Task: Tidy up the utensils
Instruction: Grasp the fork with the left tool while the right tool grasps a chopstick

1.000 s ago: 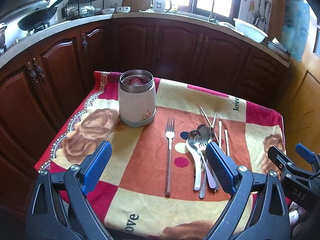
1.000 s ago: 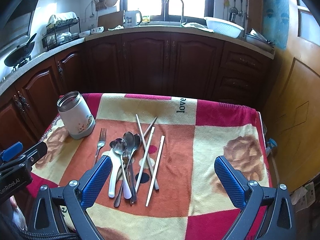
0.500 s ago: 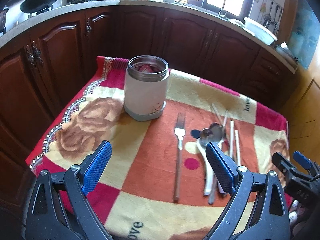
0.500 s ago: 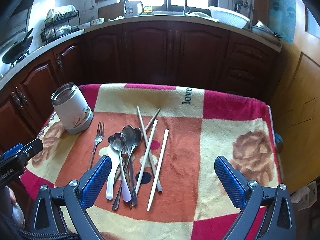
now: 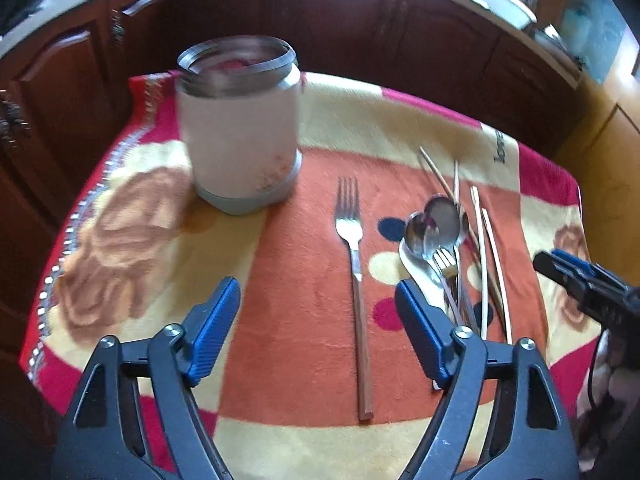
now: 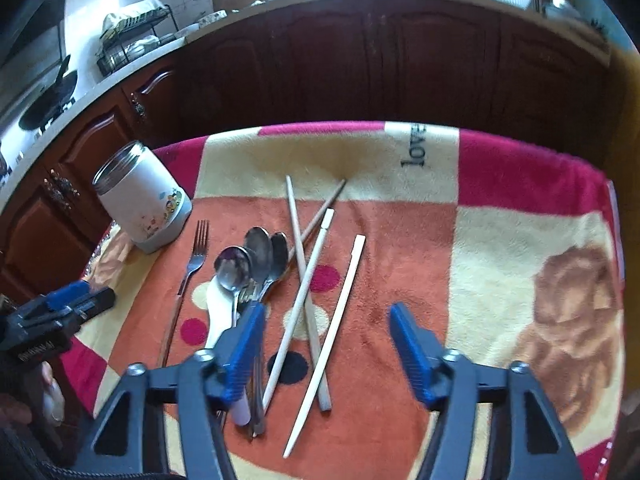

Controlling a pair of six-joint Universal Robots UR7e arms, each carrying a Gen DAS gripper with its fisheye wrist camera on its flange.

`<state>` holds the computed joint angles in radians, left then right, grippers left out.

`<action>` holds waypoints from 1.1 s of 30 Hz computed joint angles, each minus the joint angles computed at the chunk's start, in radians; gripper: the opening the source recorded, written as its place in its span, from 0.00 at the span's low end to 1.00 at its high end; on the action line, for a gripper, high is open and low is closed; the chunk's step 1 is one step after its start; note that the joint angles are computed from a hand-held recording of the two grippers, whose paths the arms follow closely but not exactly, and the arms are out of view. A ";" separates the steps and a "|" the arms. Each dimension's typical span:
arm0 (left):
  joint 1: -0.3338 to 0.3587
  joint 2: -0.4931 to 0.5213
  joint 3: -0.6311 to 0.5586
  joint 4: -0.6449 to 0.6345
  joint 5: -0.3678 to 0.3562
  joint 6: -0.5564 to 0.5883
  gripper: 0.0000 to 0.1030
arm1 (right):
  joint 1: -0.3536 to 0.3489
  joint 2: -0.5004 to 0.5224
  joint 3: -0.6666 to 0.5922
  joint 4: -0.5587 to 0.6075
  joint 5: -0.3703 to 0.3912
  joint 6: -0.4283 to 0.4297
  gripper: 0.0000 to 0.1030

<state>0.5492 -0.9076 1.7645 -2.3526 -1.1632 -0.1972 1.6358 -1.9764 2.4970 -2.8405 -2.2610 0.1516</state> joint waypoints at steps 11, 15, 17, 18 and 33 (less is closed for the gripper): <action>0.024 0.125 -0.105 0.044 0.029 -0.002 0.66 | -0.151 0.081 -0.038 -0.028 0.077 -0.072 0.43; 0.035 0.155 -0.144 0.089 -0.004 0.009 0.64 | -0.172 0.098 -0.055 -0.025 0.086 -0.087 0.43; 0.040 0.165 -0.159 0.110 -0.019 0.016 0.64 | -0.182 0.098 -0.060 -0.020 0.100 -0.088 0.43; 0.042 0.170 -0.166 0.120 -0.022 0.016 0.64 | -0.188 0.097 -0.064 -0.015 0.106 -0.090 0.43; 0.050 0.209 -0.186 0.082 -0.062 0.080 0.10 | -0.212 0.166 -0.104 0.001 0.114 -0.133 0.22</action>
